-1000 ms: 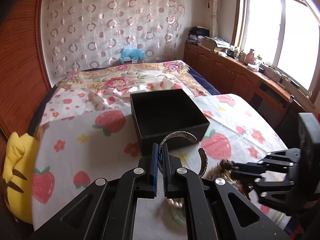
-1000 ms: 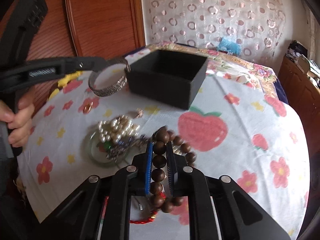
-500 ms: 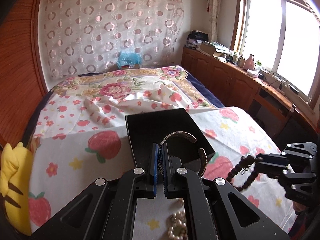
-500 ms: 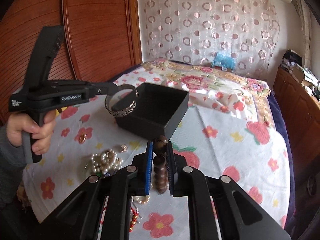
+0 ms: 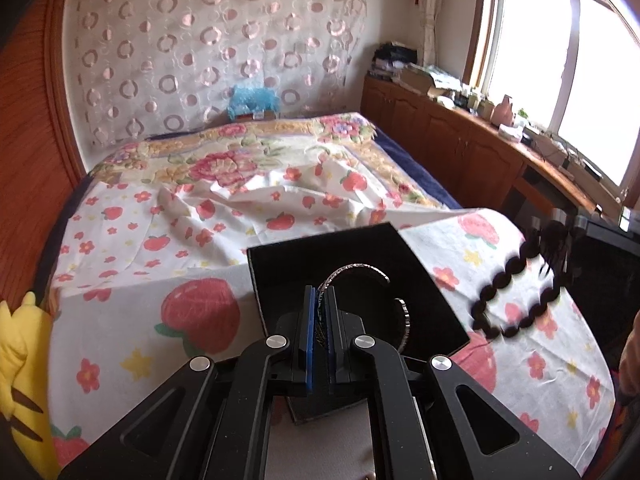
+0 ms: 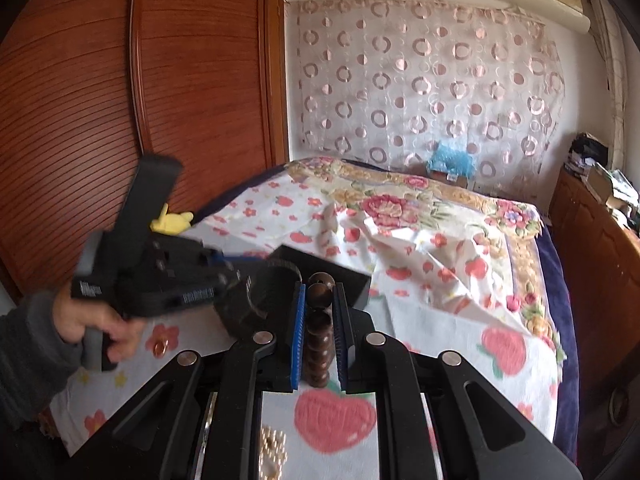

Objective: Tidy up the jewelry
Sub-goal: 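Carry the bead bracelet into the black box and open the right gripper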

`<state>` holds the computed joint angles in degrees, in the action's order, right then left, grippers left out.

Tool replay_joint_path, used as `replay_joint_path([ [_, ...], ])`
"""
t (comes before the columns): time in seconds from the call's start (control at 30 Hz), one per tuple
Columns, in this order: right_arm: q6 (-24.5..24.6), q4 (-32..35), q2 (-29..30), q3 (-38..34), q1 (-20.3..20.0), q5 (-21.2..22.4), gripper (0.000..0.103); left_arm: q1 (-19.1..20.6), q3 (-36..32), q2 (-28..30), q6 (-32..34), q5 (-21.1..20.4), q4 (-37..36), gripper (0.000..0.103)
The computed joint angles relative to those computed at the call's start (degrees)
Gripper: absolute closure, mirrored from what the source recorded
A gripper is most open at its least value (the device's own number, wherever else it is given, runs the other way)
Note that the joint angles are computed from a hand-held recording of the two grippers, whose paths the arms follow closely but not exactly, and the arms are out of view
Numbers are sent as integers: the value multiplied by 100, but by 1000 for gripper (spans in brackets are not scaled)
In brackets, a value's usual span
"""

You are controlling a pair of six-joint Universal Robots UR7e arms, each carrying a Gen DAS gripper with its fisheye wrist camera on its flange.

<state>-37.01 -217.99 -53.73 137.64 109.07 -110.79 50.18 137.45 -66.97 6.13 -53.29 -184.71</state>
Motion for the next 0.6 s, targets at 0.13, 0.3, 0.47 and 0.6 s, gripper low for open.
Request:
replay_joint_path([
  [0.13, -25, 143, 124, -268, 1, 92, 88, 100, -137, 87, -42, -90, 236, 98],
  [0.3, -63, 239, 408, -576, -49, 46, 88, -25, -20, -138, -43, -33, 120, 83],
  [0.47, -85, 334, 678, -859, -114, -6, 88, -177, 329, -673, -77, 147, 22, 71],
  [0.6, -180, 370, 908, -1121, -156, -200, 88, -222, 583, -1109, -146, 357, 66, 68],
])
